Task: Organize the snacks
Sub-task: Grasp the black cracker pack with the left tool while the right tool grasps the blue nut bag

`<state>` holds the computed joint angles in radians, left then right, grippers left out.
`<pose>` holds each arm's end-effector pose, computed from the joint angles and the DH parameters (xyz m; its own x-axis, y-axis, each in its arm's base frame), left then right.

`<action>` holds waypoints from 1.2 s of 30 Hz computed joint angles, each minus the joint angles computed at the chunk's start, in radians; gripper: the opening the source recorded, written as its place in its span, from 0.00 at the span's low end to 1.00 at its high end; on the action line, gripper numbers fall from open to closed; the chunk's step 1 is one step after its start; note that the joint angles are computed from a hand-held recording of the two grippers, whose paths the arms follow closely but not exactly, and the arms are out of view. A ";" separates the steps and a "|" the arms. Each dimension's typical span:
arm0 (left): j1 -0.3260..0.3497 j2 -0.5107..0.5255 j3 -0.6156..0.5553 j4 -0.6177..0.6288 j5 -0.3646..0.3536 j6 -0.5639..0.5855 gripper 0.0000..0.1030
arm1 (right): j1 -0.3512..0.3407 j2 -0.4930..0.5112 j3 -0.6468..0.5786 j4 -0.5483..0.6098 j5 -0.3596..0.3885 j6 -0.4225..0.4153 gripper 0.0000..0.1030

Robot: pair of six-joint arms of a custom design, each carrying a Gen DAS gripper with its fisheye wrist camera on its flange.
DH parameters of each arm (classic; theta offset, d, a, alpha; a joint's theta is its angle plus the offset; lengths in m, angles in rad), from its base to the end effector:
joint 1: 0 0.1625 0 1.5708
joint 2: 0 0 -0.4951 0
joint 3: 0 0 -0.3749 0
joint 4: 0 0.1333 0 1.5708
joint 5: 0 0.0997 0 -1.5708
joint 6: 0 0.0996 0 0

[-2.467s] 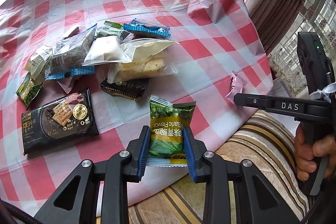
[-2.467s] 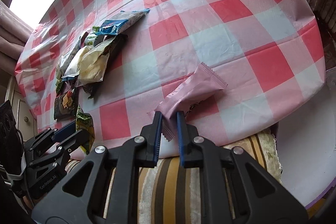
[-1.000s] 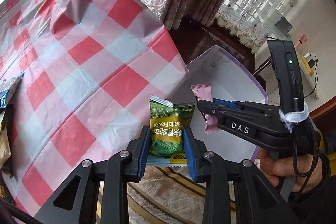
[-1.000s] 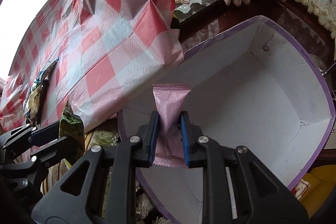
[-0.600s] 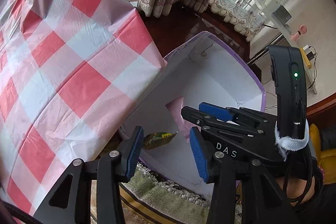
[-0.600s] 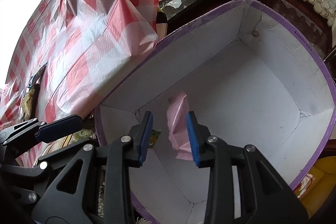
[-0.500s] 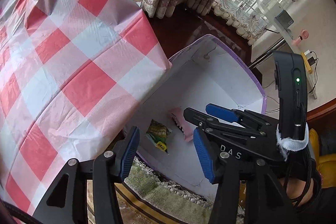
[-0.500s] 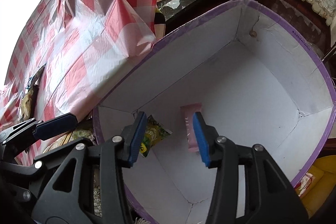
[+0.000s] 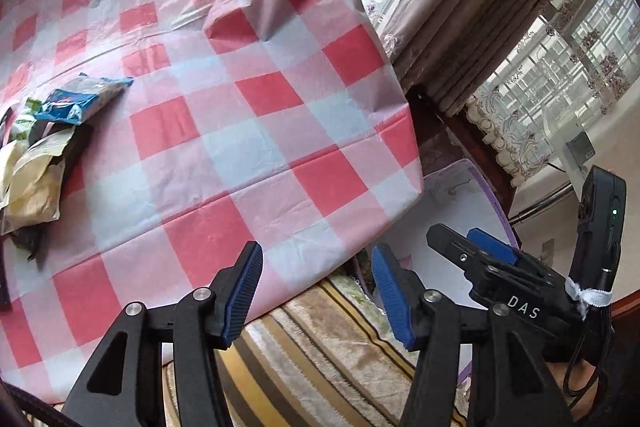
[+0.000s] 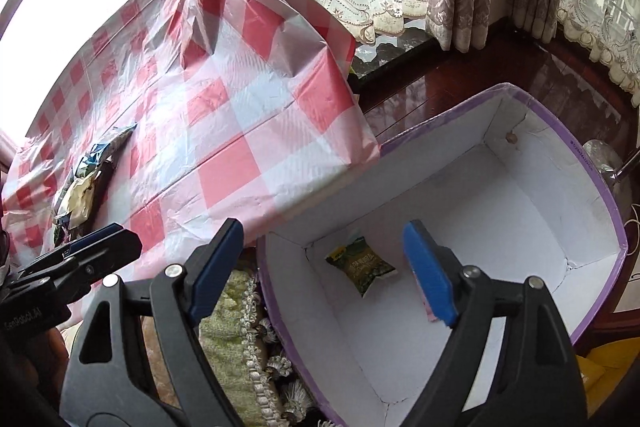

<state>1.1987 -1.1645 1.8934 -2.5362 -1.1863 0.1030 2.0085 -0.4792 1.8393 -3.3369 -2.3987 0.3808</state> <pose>-0.0569 -0.6153 0.3012 -0.8544 0.3469 -0.3868 0.4437 0.8746 -0.1956 0.3238 -0.5506 0.0016 -0.8280 0.2877 0.4814 -0.0880 0.7811 -0.6181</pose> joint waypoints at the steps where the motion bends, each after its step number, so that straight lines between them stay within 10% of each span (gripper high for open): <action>1: 0.012 -0.017 0.004 -0.013 0.010 -0.020 0.56 | 0.006 0.006 -0.014 0.005 0.012 -0.012 0.81; 20: 0.310 -0.163 -0.124 -0.023 0.139 -0.477 0.67 | 0.048 0.120 -0.257 0.214 0.129 -0.077 0.82; 36: 0.294 -0.013 -0.294 -0.007 0.380 -0.333 0.75 | 0.040 0.182 -0.412 0.324 0.154 -0.080 0.82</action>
<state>1.4929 -1.1776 1.5989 -2.5434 -0.8060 -0.2304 2.0484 -0.2972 1.4271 -3.0131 -2.2448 0.3009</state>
